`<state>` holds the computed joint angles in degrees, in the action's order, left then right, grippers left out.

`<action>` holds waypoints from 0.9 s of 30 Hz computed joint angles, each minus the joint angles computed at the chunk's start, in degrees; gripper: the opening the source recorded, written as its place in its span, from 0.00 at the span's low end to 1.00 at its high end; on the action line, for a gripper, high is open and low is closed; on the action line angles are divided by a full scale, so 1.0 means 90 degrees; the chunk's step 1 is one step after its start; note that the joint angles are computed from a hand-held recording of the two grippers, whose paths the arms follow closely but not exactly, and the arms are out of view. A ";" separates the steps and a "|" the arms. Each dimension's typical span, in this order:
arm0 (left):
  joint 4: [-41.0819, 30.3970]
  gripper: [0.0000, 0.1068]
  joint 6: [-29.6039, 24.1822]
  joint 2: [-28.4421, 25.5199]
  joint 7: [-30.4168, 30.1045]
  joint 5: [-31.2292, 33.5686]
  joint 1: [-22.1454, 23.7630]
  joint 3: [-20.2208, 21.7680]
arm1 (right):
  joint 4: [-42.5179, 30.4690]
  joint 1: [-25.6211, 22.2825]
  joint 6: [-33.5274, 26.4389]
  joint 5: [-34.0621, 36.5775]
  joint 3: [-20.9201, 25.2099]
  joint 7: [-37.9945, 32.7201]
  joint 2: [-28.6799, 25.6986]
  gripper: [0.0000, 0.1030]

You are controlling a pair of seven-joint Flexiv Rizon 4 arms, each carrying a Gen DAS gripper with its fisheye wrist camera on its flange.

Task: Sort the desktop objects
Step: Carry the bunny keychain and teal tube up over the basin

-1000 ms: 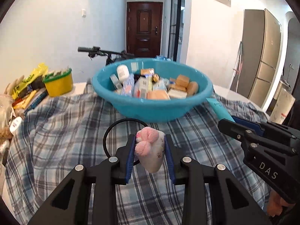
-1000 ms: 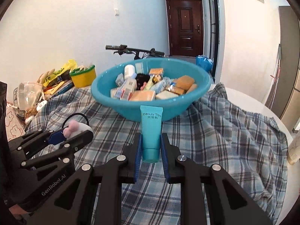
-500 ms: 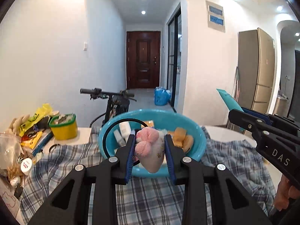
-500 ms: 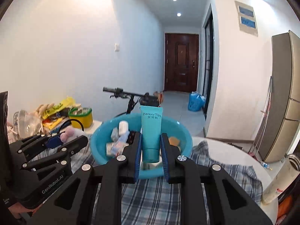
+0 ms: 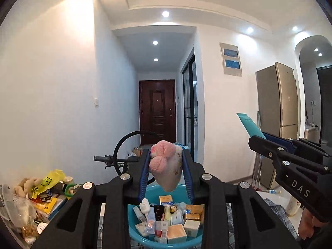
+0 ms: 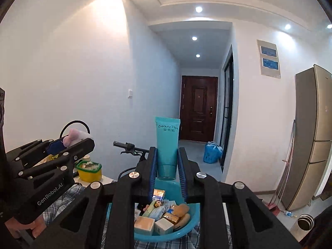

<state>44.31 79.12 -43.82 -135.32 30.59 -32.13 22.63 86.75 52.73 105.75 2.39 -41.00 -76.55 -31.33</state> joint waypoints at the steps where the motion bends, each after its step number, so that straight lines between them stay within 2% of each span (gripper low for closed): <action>1: -0.0017 0.30 0.0031 0.0004 -0.0027 -0.0029 0.0026 -0.0024 | -0.0009 0.0038 0.0048 0.0024 -0.0049 0.0001 -0.0003 0.18; 9: -0.0131 0.30 0.0091 -0.0005 -0.0030 -0.0069 0.0024 -0.0011 | -0.0115 0.0020 0.0146 0.0184 0.0085 -0.0145 0.0029 0.18; 16: -0.0363 0.30 0.0203 -0.0095 -0.0242 -0.0087 0.0065 0.0108 | -0.0447 -0.0229 0.0226 0.0282 0.0371 -0.0207 -0.0053 0.18; 24: -0.0908 0.30 0.0298 -0.0429 0.0229 -0.0551 0.0455 -0.0319 | -0.0993 -0.0749 0.0212 0.0330 0.0864 -0.0022 -0.0306 0.18; 27: -0.1150 0.30 0.0306 -0.0600 0.0389 -0.0778 0.0572 -0.0397 | -0.1254 -0.0894 0.0140 0.0302 0.0905 0.0097 -0.0442 0.18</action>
